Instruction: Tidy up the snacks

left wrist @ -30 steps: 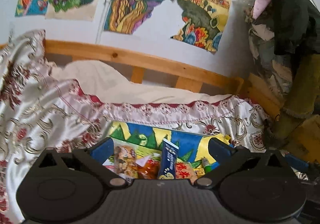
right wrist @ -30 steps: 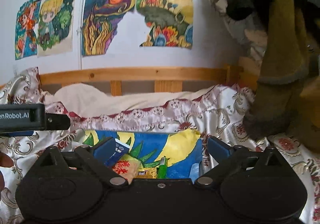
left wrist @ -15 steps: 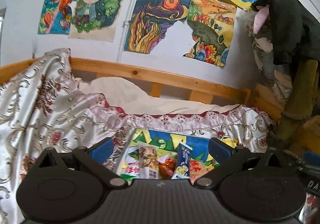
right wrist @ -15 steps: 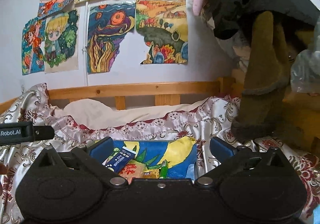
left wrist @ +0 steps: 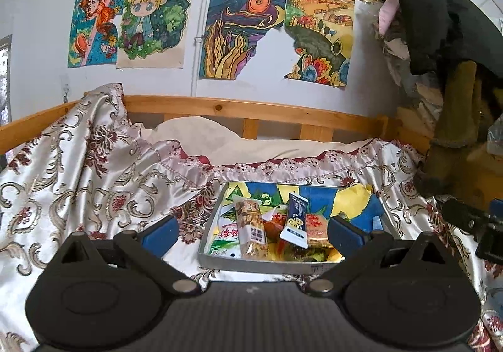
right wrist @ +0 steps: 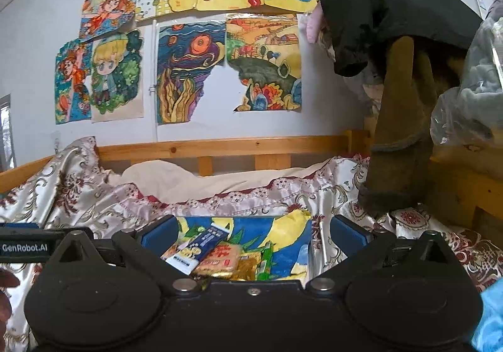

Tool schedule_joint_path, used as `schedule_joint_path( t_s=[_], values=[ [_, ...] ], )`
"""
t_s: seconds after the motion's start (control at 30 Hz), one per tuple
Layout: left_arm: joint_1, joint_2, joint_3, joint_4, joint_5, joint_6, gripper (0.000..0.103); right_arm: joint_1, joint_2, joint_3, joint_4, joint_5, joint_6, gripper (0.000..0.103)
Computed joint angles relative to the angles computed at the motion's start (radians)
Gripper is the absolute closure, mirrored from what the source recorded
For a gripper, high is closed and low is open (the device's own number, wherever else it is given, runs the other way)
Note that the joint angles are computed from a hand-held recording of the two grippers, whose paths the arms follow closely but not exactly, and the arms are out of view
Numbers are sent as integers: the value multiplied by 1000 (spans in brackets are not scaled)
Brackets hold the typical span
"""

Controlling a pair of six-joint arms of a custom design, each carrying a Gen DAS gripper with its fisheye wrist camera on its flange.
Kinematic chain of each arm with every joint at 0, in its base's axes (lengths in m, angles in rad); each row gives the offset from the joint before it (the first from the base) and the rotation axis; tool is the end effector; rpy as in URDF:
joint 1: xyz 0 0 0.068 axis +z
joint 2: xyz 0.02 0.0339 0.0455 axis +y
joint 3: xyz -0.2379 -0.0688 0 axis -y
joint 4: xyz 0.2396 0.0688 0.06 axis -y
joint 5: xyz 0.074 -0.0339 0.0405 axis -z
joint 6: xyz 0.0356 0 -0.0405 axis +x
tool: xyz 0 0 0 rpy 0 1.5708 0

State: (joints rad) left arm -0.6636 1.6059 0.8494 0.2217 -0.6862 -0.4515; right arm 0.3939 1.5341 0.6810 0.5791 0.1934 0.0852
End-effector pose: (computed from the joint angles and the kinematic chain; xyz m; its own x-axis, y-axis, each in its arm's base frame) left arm 0.2748 -0.1862 0.1787 -0.3818 -0.1300 -0.9151 -0.1328 0.9875 -0.0848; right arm 0.2971 0.1161 0.1807 -0.2665 -0.0203 -0.9636 -0.1838 0.9825 0.0301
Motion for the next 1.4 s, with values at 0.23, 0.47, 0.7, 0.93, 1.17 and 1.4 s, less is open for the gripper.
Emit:
schedule_joint_path(
  t_s=[0.23, 0.47, 0.7, 0.93, 1.17, 1.4],
  values=[
    [-50, -89, -81, -50, -44, -56, 0, 37, -107, -113, -23, 23, 0, 1],
    [-110, -156, -149, -108, -88, -119, 0, 84, -193, -194, -69, 55, 4, 1],
    [-161, -217, -194, -185, -132, -195, 0, 120, -281, -258, -105, 86, 19, 1],
    [-218, -260, -218, -256, -184, -250, 0, 168, -362, -311, -156, 118, 48, 1],
    [-274, -293, -228, -357, -215, -329, 0, 203, -449, -353, -223, 147, 85, 1],
    [-325, -303, -227, -429, -241, -392, 0, 238, -489, -378, -278, 175, 114, 1]
  ],
)
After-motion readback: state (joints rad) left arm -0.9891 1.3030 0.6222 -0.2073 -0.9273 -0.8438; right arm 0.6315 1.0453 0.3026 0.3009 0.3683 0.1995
